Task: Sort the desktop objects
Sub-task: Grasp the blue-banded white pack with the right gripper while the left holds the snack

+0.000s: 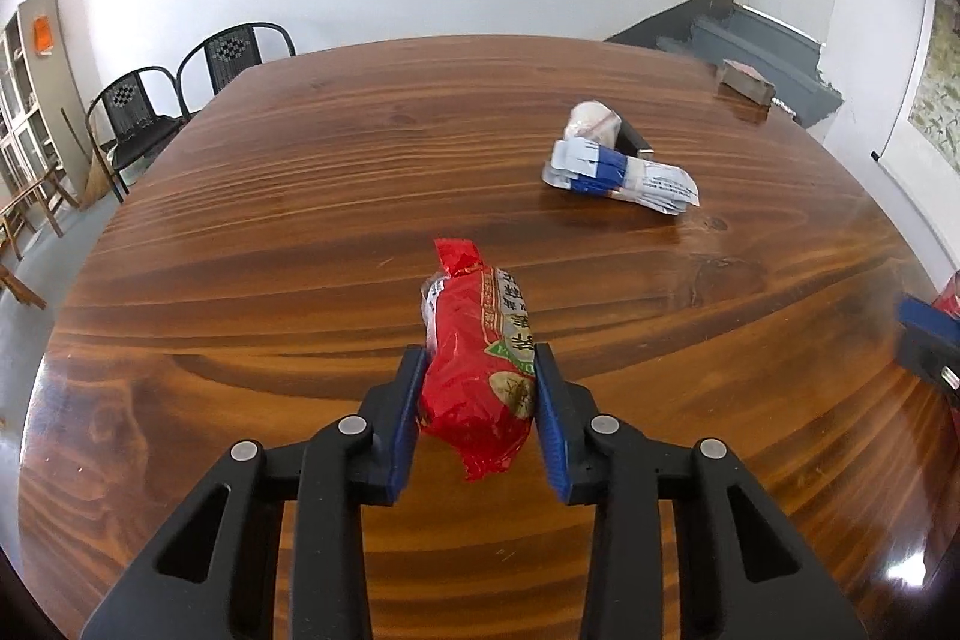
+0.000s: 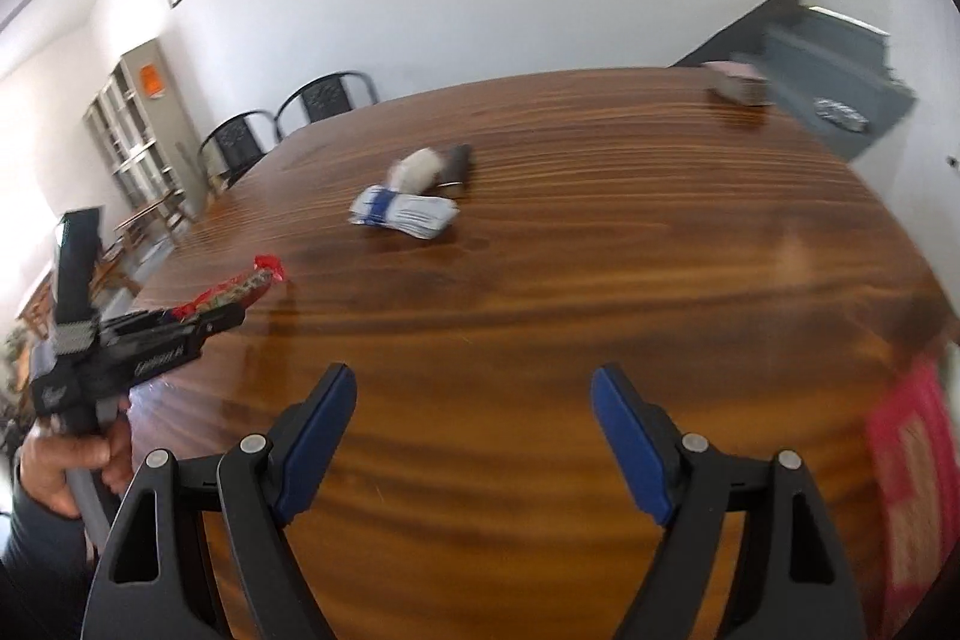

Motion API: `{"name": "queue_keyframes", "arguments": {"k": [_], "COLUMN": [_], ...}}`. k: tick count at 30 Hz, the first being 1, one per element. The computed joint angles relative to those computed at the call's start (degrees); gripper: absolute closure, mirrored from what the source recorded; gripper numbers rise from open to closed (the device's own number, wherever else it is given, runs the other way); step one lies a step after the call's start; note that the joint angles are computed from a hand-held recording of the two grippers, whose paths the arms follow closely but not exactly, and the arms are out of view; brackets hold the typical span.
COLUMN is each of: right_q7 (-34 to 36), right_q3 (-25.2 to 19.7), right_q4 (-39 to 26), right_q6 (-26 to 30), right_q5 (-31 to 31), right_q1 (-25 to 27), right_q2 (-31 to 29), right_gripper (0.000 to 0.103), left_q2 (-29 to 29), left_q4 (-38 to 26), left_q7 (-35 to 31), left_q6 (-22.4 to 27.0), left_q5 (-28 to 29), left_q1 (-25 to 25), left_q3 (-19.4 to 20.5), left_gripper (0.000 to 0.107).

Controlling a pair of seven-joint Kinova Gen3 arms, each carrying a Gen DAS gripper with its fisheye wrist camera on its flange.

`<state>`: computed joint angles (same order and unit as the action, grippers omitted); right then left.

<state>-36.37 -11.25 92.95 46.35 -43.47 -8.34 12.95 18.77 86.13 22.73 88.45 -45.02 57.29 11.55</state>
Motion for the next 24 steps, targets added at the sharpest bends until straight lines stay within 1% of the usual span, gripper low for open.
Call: {"name": "queue_keyframes", "arguments": {"k": [4, 7, 10, 12, 17, 23, 24], "right_q7": [-1.64, -5.07, -6.55, -7.67, -8.26, -9.77, -10.52], "right_q3": [-1.57, -2.23, -3.87, -4.31, -5.08, -4.52, -4.08], "right_q4": [-4.26, -8.8, -12.82, -15.86, -21.8, -29.21, -30.71], "right_q6": [-3.24, -5.48, -4.49, -3.99, -1.14, 3.52, 4.8], "right_q5": [4.56, 9.48, 11.66, 14.04, 17.64, 21.23, 22.05], "right_q1": [-4.67, -8.39, -9.18, -10.77, -12.37, -14.48, -15.15], "right_q2": [3.8, 7.22, 10.07, 12.15, 16.22, 21.07, 21.96], "right_gripper": [0.019, 0.019, 0.019, 0.019, 0.019, 0.019, 0.019], "left_q2": [-1.49, -1.93, -1.97, -1.98, -2.59, -3.11, -3.11], "left_q4": [2.15, 3.03, 3.23, 3.3, 4.58, 5.36, 5.4], "left_q7": [2.22, 2.51, 2.3, 2.08, 2.14, 2.05, 1.99], "left_q6": [-0.61, -1.72, -2.29, -2.69, -5.47, -6.48, -6.55], "left_q5": [0.24, 0.68, 1.06, 1.42, 2.77, 2.85, 3.0], "left_q1": [0.49, -0.15, -0.65, -0.94, -2.26, -2.86, -3.05], "left_q3": [0.58, 1.05, 1.32, 1.37, 1.3, 1.37, 1.36], "left_gripper": [0.07, 0.07, 0.07, 0.07, 0.07, 0.069, 0.066]}}
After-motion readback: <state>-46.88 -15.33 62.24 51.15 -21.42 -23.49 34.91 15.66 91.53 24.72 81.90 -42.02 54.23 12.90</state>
